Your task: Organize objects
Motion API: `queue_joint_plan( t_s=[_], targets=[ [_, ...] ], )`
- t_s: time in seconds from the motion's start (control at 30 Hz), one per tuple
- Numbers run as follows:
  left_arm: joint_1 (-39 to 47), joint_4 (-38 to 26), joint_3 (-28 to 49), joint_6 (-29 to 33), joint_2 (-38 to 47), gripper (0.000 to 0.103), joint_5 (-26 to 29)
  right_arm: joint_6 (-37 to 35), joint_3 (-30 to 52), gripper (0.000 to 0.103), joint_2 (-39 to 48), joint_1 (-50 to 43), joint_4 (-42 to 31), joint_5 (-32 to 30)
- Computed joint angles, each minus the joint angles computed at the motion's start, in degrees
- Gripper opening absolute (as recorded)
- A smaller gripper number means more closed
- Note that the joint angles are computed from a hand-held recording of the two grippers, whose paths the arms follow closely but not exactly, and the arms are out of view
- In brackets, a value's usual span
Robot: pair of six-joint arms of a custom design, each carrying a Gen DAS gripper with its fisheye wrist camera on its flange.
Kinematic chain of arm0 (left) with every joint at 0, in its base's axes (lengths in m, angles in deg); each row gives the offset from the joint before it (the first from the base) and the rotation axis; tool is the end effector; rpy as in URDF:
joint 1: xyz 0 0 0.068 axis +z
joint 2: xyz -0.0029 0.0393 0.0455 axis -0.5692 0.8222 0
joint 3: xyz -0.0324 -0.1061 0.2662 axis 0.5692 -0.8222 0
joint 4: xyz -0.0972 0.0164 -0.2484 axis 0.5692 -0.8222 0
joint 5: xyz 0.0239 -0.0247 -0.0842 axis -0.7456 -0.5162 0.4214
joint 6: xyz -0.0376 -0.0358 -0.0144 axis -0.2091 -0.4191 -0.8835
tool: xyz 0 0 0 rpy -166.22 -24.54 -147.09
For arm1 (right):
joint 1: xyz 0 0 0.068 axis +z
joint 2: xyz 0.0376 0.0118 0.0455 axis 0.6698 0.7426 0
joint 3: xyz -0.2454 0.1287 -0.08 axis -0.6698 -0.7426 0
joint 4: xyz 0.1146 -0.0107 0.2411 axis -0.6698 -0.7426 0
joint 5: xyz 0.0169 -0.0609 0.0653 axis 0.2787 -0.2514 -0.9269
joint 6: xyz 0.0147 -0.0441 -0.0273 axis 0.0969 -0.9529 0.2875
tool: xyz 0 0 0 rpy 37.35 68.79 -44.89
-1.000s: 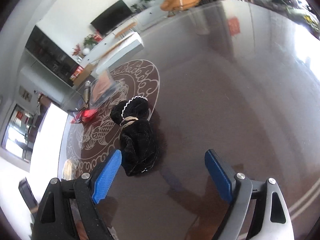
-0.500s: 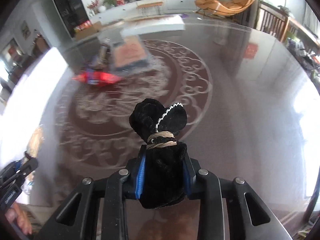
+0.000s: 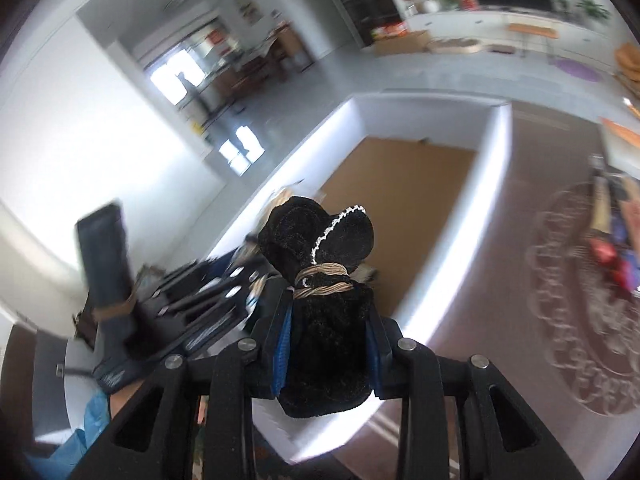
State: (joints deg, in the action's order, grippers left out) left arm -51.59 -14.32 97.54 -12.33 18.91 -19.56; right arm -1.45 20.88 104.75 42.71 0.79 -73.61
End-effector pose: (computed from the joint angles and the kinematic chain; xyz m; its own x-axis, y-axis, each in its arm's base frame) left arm 0.3103 -0.0899 0.1909 -0.7675 0.0409 -0.6398 0.0791 0.9964 -0.0311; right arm 0.3105 0.0233 0.2368 -0.8603 -0.0504 -0.5073 -0.3199 0.8281 0.4603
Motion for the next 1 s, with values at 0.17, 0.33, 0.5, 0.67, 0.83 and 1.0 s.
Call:
queue_joint_plan(
  t_s=[0.17,0.33,0.5,0.67,0.83,1.0],
  targets=[
    [4.4,-1.7,0.2,-4.3,3.6,0.060,0.2,1.3,-0.8,0.052,4.2,6.5,0.9,5.1],
    [-1.7,3.5,-4.6,-7.6,-1.7,0.072,-4.5,-2.3,-11.3,0.088,-8.5,-3.7,9.7,6.9],
    [-15.8,3.8,-1.8,-9.5,-2.9,0.073,-5.7,-13.1,-22.9,0.098,-9.2,-23.0,25.8,15.3],
    [-31.1,6.0,4.3,-9.9,3.0,0.097,-4.7,-24.6,-24.8,0.098,5.6,-46.0,37.4,21.3],
    [-41.6,9.9,13.9,-9.0,19.6,0.102,-3.8,-27.1,-22.2,0.098,12.0,-57.7,41.2,20.8],
    [-45.1,5.7,27.0,-10.0,34.7,0.102,-5.8,-27.5,-19.3,0.098,15.6,-63.4,41.4,19.9]
  ],
)
